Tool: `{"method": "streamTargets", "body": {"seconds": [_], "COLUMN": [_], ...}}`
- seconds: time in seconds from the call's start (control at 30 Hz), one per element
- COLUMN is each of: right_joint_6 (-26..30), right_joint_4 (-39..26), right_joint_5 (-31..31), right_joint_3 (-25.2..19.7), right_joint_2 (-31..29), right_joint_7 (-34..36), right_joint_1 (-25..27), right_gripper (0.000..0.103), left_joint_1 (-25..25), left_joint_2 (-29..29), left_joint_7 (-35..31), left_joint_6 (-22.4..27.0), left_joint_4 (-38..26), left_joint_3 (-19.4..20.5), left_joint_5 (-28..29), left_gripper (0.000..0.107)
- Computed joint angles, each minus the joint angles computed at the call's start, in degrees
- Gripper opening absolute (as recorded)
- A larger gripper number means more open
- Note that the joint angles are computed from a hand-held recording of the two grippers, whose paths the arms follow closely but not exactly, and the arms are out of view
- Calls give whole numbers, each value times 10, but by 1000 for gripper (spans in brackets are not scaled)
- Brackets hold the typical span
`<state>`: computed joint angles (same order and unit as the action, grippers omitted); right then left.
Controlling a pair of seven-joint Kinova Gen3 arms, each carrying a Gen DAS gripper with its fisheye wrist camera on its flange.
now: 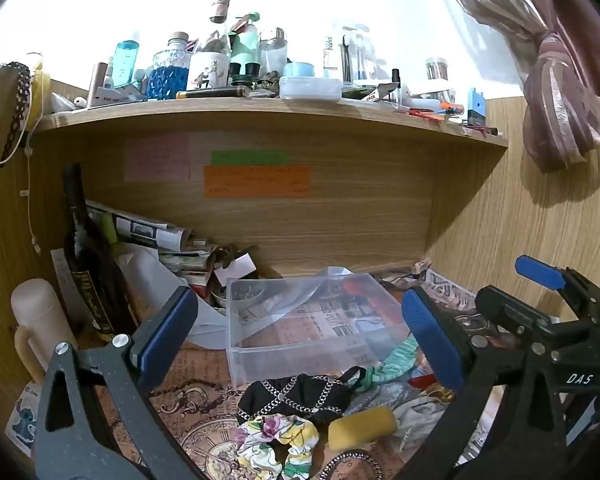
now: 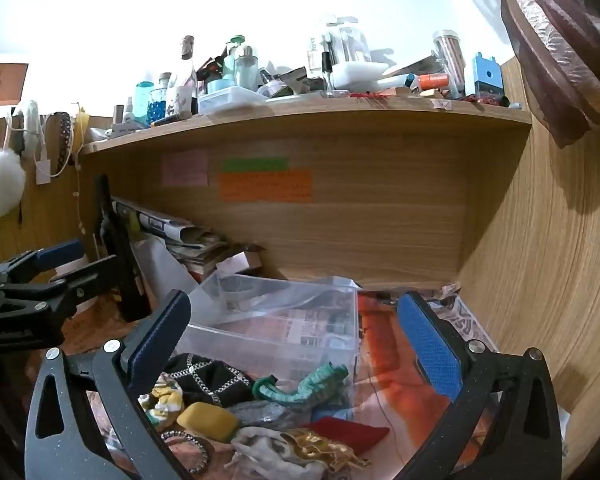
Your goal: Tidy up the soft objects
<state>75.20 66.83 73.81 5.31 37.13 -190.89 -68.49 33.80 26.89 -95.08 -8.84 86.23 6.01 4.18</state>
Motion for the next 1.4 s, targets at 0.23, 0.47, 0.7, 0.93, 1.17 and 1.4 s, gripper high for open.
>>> {"method": "streamTargets", "body": {"seconds": [0.23,0.47,0.7,0.93,1.17,1.4], "right_joint_6": [9,7,7,8,10,13], "right_joint_4": [-4,-9,-9,-10,-6,-5], "right_joint_5": [3,4,12,14,21,24], "right_joint_3": [-2,8,6,7,7,6], "right_joint_2": [1,3,5,7,6,5], "right_joint_7": [-1,-7,-14,-15,-23,-25], "right_joint_1": [0,-7,-6,-7,-9,-9], "right_gripper": [103,103,103,103,103,103], "left_joint_1": [-11,-7,-9,-13,-15,-18], "left_joint_2": [-1,2,2,2,2,2], "left_joint_7": [5,8,12,14,15,17], "left_joint_6": [-14,-5,-7,-11,-12,-15], "left_joint_4": [9,-2,-4,-2,-2,0], "left_joint_3": [14,9,11,14,16,18], "left_joint_5": [-7,1,-1,-4,-6,-7], "left_gripper": [103,103,103,103,103,103]}}
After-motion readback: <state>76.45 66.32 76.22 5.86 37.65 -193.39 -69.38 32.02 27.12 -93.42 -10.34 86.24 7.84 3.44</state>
